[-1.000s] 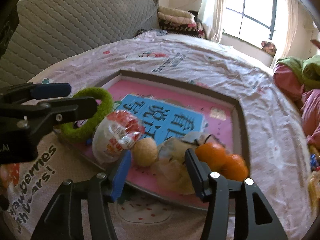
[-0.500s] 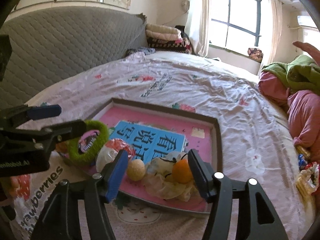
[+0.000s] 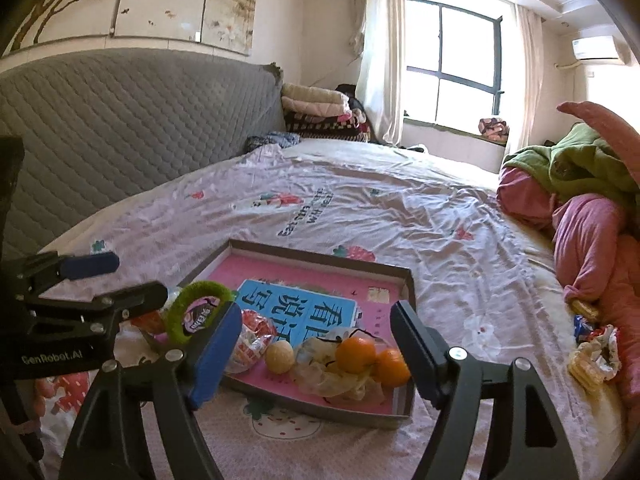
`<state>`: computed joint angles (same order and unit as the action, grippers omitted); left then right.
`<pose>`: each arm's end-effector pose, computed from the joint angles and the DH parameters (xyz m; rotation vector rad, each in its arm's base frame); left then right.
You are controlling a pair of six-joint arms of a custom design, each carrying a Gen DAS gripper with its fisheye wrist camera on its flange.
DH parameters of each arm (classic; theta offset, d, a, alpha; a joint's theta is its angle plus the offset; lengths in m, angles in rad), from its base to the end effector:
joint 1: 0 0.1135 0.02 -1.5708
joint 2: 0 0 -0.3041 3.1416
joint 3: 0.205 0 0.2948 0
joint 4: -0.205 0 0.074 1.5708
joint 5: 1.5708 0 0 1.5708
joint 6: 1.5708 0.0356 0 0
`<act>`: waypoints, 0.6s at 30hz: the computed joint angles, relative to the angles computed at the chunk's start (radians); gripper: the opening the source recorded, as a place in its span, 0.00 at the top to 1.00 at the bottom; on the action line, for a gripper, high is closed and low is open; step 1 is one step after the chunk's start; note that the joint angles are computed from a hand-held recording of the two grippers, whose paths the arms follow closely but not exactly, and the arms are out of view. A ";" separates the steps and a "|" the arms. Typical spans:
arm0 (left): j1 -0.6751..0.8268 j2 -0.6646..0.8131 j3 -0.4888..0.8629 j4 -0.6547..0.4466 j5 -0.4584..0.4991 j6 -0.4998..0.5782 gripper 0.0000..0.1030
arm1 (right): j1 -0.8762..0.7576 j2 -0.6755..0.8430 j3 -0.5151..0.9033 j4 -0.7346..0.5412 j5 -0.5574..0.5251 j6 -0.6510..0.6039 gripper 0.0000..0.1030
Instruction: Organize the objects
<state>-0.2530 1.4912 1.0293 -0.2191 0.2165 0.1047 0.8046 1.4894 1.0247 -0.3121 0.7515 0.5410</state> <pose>0.3519 -0.0989 0.2733 0.5150 2.1932 -0.3233 0.2613 0.2364 0.2708 0.0678 2.1090 -0.0984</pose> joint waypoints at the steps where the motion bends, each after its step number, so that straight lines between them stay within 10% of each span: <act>1: -0.001 -0.010 -0.007 0.000 -0.005 -0.001 0.24 | 0.008 -0.009 -0.002 -0.008 0.007 0.009 0.26; 18: -0.008 -0.123 -0.124 0.014 -0.080 -0.001 0.24 | 0.100 -0.055 -0.029 -0.083 0.068 0.124 0.25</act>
<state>-0.2613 1.3678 0.9057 -0.2055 0.1365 0.1038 0.9049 1.4346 0.9961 -0.3954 0.8195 0.6654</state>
